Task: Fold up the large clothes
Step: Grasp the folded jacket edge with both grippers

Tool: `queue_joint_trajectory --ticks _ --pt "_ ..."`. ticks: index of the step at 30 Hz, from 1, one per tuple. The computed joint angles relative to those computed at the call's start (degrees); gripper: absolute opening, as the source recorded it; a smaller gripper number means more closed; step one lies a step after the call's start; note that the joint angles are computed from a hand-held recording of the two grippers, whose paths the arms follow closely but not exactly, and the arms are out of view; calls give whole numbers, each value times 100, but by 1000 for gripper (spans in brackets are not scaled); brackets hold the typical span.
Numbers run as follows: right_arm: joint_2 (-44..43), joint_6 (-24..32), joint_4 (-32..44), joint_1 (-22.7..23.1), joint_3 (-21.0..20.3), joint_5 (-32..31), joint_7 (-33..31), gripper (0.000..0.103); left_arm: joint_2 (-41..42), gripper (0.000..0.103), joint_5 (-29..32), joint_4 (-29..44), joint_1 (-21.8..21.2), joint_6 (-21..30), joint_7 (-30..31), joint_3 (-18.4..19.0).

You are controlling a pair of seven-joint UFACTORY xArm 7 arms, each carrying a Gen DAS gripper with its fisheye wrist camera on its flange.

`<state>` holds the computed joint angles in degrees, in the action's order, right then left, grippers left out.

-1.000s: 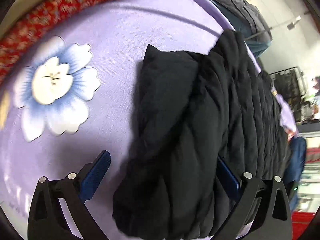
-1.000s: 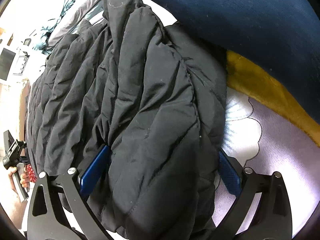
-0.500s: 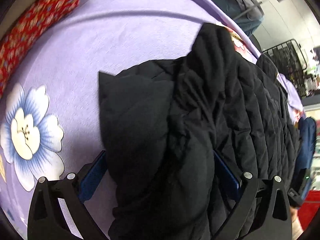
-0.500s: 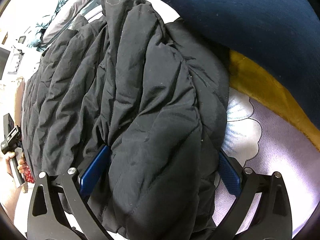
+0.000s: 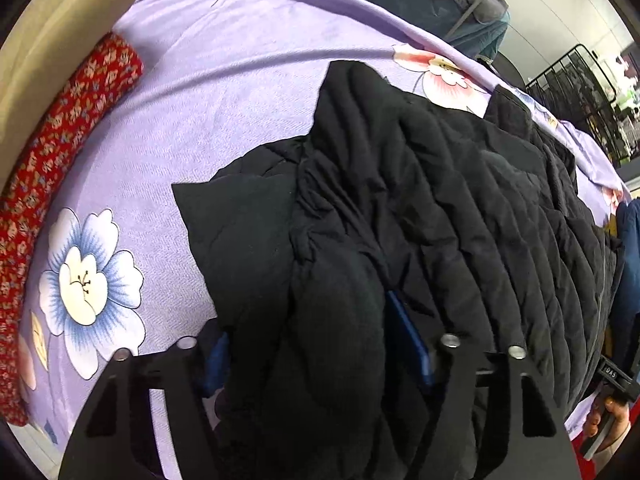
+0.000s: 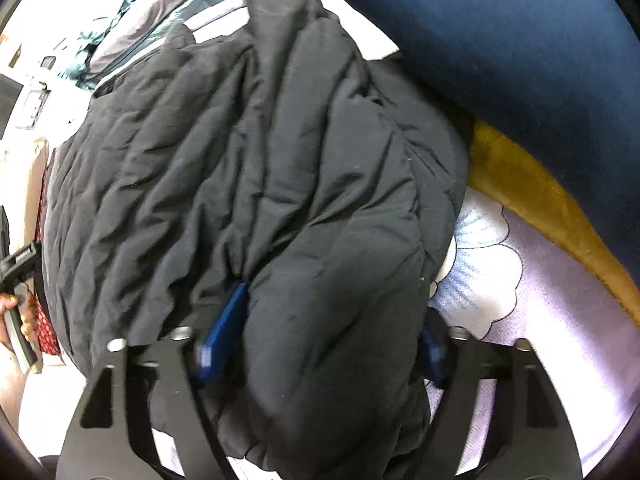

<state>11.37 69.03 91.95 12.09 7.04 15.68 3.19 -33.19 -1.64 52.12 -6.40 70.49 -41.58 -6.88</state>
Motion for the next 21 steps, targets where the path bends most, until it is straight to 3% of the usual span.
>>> queue_joint_trajectory --ticks 4,10,15,21 --pt "-32 57 144 108 43 -172 19 43 8 47 147 171 -27 219 -24 -118" --pt "-199 -40 173 231 79 -248 122 25 -272 31 306 327 -71 542 -158 -259" --pt "-333 10 372 258 102 -108 103 19 -829 25 230 399 -81 603 -394 -325" --pt "-530 296 667 306 151 -3 -333 18 -1340 24 59 613 -170 1051 -567 -504"
